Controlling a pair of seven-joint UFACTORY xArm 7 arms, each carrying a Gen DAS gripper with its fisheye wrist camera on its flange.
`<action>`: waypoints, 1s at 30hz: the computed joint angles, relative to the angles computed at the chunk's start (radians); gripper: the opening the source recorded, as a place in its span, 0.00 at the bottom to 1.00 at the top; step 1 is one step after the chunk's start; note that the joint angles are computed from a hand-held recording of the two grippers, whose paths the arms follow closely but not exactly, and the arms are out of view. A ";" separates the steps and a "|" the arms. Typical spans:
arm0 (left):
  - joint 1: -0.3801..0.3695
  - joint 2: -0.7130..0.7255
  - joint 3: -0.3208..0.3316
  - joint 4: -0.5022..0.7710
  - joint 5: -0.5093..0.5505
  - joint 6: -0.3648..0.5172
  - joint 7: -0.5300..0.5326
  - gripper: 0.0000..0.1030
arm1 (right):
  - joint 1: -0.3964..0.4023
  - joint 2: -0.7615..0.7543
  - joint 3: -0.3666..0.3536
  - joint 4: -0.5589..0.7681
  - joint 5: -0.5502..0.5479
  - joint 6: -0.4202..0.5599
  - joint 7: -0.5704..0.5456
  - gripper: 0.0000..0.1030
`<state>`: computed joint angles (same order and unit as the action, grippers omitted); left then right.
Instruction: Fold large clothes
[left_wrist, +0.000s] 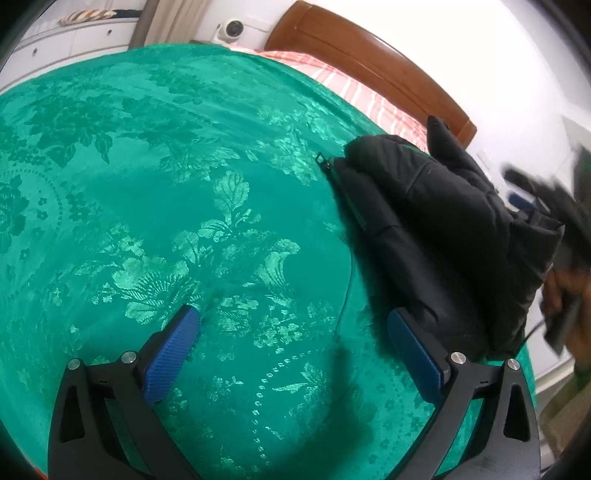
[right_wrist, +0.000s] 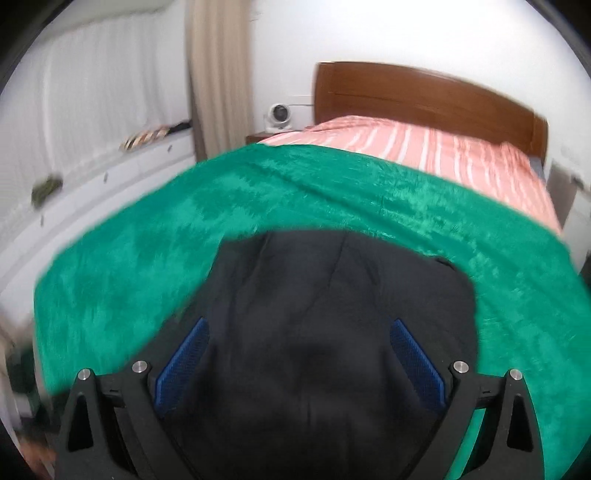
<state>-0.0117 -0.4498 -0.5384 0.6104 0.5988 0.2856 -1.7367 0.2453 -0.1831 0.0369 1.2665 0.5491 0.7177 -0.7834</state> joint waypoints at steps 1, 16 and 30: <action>-0.001 0.000 0.001 -0.001 0.000 -0.002 -0.001 0.98 | 0.004 -0.046 0.002 -0.057 -0.014 -0.007 -0.047 0.95; -0.245 0.340 0.593 0.156 0.534 -0.855 -0.292 0.99 | 0.112 -0.233 -0.052 -0.316 -0.127 -0.091 -0.048 0.96; -0.361 0.679 0.904 0.498 0.844 -1.154 -0.635 0.99 | 0.115 -0.210 -0.008 -0.352 -0.203 -0.132 -0.071 0.96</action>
